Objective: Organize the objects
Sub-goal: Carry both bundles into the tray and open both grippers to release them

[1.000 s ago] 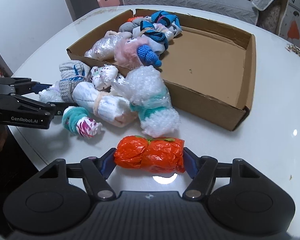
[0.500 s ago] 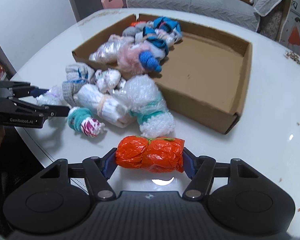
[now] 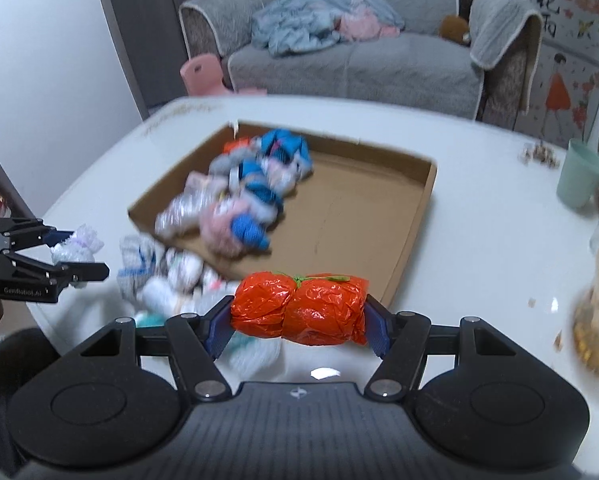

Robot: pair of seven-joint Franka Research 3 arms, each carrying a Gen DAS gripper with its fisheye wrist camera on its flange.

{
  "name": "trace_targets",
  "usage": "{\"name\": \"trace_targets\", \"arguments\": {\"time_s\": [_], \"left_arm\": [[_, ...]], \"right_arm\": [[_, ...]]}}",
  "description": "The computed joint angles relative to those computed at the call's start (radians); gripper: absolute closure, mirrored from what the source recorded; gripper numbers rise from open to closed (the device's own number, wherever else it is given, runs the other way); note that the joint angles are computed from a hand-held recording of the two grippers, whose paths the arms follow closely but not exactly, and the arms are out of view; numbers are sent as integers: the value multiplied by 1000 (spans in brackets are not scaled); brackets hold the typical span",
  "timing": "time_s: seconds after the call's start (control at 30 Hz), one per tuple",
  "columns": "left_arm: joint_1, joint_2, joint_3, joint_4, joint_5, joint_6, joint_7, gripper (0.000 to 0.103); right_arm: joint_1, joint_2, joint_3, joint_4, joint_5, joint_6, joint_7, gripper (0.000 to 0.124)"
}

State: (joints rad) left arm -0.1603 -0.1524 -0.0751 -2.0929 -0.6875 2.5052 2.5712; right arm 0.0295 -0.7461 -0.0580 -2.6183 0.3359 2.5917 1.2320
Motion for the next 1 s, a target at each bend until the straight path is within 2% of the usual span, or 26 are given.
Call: {"name": "trace_targets", "arguments": {"time_s": [0.13,0.17,0.33,0.53,0.6,0.73,1.0], "left_arm": [[-23,68,-35,107,-4,0,25,34],[-30,93,-49,139,-6,13,38,34],[-32,265,-129,359,-2,-24,119,34],[-20,512,-232,628,101,-91,124,34],[-16,581,-261,697,146,-113,155,34],[-37,702,-275,824,287,-159,126,34],[-54,838,-299,981,408,-224,45,34]], "right_arm": [[58,83,-66,77,43,52,-100,62],[81,110,-91,105,59,60,-152,62],[191,234,-227,232,233,61,-425,62],[218,418,-291,378,410,19,-632,62],[208,468,-295,412,444,-12,-679,62],[165,537,-257,455,432,-50,-721,62],[67,638,-150,509,382,-67,-673,62]]}}
